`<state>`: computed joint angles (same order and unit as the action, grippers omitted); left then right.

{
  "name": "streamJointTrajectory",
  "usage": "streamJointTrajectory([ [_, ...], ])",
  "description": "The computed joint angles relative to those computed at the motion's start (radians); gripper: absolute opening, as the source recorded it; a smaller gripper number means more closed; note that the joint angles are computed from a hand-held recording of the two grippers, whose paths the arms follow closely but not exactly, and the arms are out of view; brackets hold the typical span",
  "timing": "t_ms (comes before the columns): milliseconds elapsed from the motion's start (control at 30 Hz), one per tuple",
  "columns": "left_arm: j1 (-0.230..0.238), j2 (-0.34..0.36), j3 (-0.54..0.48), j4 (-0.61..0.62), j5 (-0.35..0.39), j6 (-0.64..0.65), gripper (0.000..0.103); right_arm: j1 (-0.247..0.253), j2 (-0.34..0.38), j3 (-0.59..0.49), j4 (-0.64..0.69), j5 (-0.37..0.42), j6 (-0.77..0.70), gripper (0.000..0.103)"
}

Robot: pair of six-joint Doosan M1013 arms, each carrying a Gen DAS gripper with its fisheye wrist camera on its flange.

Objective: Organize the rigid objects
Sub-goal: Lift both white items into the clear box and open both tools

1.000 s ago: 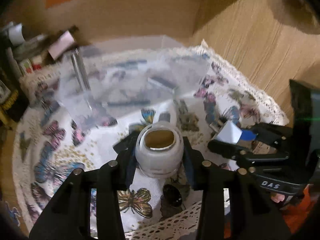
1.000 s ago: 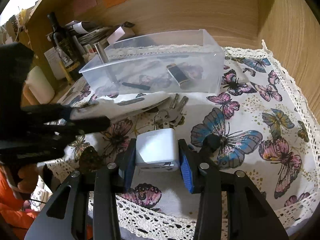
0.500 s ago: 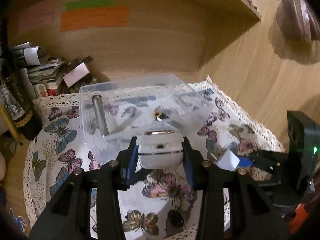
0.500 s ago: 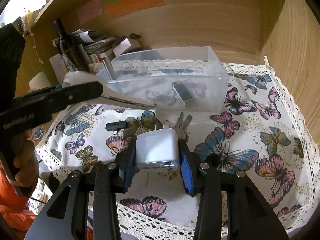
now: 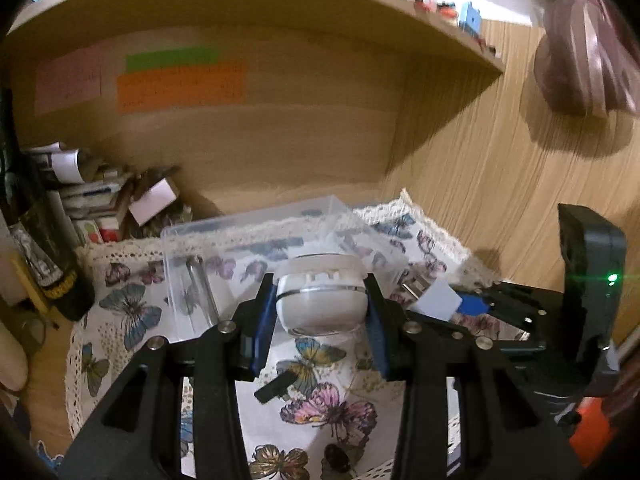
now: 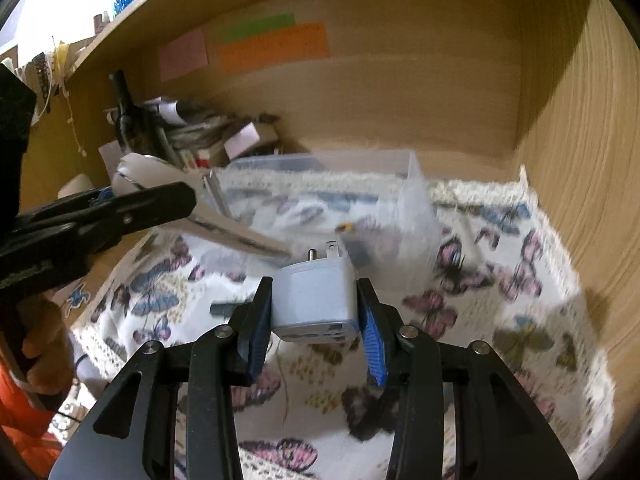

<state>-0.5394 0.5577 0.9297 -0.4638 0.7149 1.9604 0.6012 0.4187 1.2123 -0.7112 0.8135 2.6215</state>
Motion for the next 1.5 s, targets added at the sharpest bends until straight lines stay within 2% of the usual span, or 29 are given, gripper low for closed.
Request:
streamJointTrajectory([
  [233, 0.013, 0.01, -0.054, -0.061, 0.027, 0.02, 0.041, -0.009, 0.018, -0.055, -0.054, 0.026, -0.019, 0.037],
  [433, 0.014, 0.023, -0.088, -0.053, -0.004, 0.012, 0.041, -0.02, 0.046, -0.11, -0.068, 0.045, -0.051, 0.037],
  [533, 0.011, 0.046, -0.124, -0.009, -0.007, -0.027, 0.041, -0.029, 0.065, -0.136, -0.053, 0.059, -0.076, 0.037],
  [767, 0.004, 0.172, -0.31, 0.137, 0.137, -0.168, 0.041, -0.057, 0.118, -0.205, 0.036, 0.109, -0.163, 0.037],
  [900, 0.0, 0.233, -0.392, 0.18, 0.208, -0.209, 0.041, -0.078, 0.145, -0.239, 0.1, 0.145, -0.213, 0.037],
  [1000, 0.003, 0.27, -0.442, 0.18, 0.262, -0.23, 0.041, -0.091, 0.161, -0.257, 0.145, 0.18, -0.236, 0.037],
  [1200, 0.008, 0.294, -0.466, 0.154, 0.297, -0.222, 0.041, -0.103, 0.176, -0.272, 0.19, 0.194, -0.269, 0.037],
  [1433, -0.001, 0.38, -0.611, 0.211, 0.448, -0.262, 0.04, -0.112, 0.202, -0.31, 0.236, 0.224, -0.317, 0.037],
  [1500, -0.001, 0.418, -0.679, 0.219, 0.507, -0.281, 0.04, -0.113, 0.211, -0.325, 0.235, 0.242, -0.322, 0.037],
])
